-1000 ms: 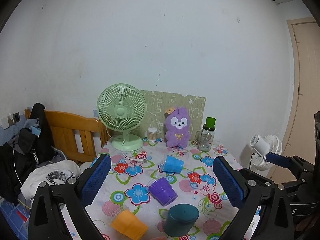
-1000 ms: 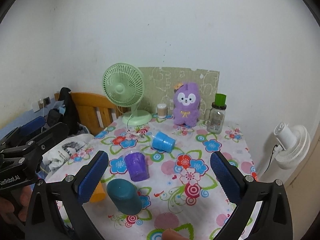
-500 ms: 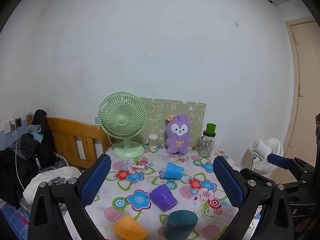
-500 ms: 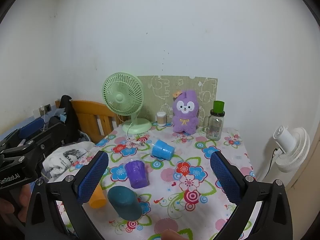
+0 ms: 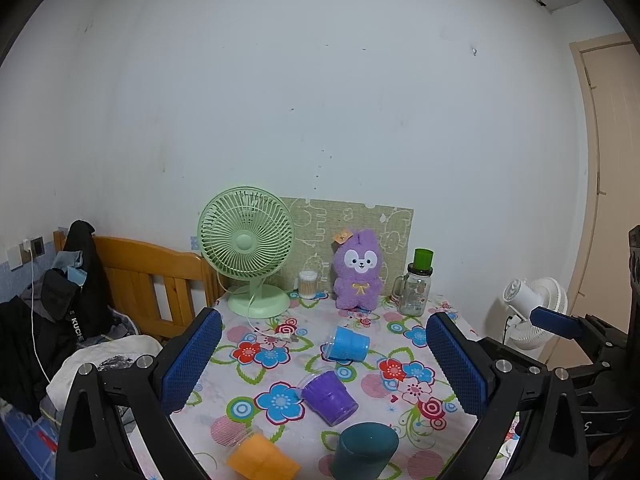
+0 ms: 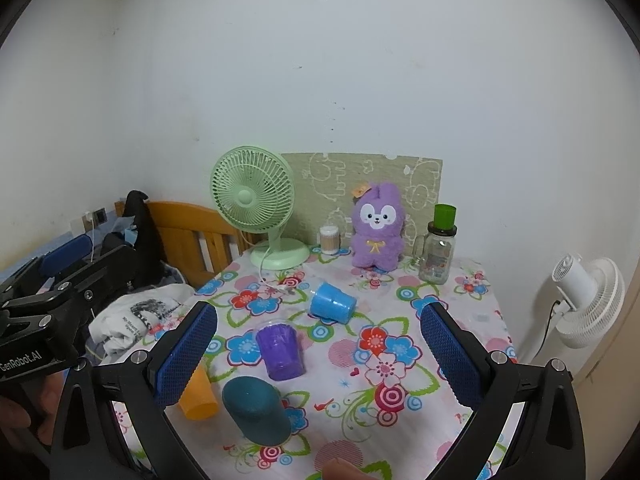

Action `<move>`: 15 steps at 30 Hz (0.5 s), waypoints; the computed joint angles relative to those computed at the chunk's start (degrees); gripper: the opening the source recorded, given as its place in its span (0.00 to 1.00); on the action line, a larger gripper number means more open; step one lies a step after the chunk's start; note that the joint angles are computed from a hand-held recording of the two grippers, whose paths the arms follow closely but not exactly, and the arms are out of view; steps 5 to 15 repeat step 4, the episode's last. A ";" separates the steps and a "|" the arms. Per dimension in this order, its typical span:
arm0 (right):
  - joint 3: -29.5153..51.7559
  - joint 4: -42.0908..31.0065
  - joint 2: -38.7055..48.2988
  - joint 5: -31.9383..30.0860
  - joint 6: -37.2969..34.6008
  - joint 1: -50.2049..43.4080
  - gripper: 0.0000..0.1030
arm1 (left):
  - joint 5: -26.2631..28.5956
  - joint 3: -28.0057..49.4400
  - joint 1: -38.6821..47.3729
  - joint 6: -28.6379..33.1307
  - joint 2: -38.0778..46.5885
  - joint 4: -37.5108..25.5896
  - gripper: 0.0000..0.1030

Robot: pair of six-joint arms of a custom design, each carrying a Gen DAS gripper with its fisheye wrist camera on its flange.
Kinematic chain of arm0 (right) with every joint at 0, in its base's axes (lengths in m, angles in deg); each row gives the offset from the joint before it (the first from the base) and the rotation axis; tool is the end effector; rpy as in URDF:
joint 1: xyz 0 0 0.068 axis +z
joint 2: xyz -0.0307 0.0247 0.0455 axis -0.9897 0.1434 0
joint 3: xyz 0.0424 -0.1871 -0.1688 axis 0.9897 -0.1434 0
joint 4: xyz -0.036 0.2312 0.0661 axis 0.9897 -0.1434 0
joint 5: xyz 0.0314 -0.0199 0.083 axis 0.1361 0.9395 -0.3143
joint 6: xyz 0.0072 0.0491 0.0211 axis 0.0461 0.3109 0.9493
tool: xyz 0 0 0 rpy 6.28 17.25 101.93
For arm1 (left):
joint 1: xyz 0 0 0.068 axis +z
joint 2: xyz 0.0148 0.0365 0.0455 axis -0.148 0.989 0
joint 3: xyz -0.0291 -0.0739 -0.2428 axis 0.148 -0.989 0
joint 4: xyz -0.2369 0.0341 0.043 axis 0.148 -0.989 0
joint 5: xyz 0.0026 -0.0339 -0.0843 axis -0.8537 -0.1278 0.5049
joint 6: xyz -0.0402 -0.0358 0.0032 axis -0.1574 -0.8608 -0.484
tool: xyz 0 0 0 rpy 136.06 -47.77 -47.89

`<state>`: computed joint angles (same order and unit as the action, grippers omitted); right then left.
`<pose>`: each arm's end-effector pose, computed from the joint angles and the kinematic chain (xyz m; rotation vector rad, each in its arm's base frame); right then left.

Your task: Flip cup upside down

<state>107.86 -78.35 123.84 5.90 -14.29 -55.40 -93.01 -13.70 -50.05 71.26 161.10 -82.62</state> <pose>0.2828 0.1359 0.3161 -0.2991 1.9499 0.2555 0.2453 -0.1886 0.3028 -0.0271 1.8173 -0.0973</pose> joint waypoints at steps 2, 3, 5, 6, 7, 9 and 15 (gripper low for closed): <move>0.12 0.05 0.18 -0.21 0.01 0.02 1.00 | 0.15 -0.39 0.19 0.19 -0.22 0.41 1.00; 0.11 0.08 0.26 -0.26 -0.06 0.05 1.00 | 0.19 -0.43 0.26 0.27 -0.21 0.43 1.00; 0.15 0.12 0.36 -0.19 -0.09 0.11 1.00 | 0.21 -0.44 0.36 0.36 -0.23 0.42 1.00; 0.15 0.12 0.36 -0.19 -0.09 0.11 1.00 | 0.21 -0.44 0.36 0.36 -0.23 0.42 1.00; 0.15 0.12 0.36 -0.19 -0.09 0.11 1.00 | 0.21 -0.44 0.36 0.36 -0.23 0.42 1.00; 0.15 0.12 0.36 -0.19 -0.09 0.11 1.00 | 0.21 -0.44 0.36 0.36 -0.23 0.42 1.00; 0.15 0.12 0.36 -0.19 -0.09 0.11 1.00 | 0.21 -0.44 0.36 0.36 -0.23 0.42 1.00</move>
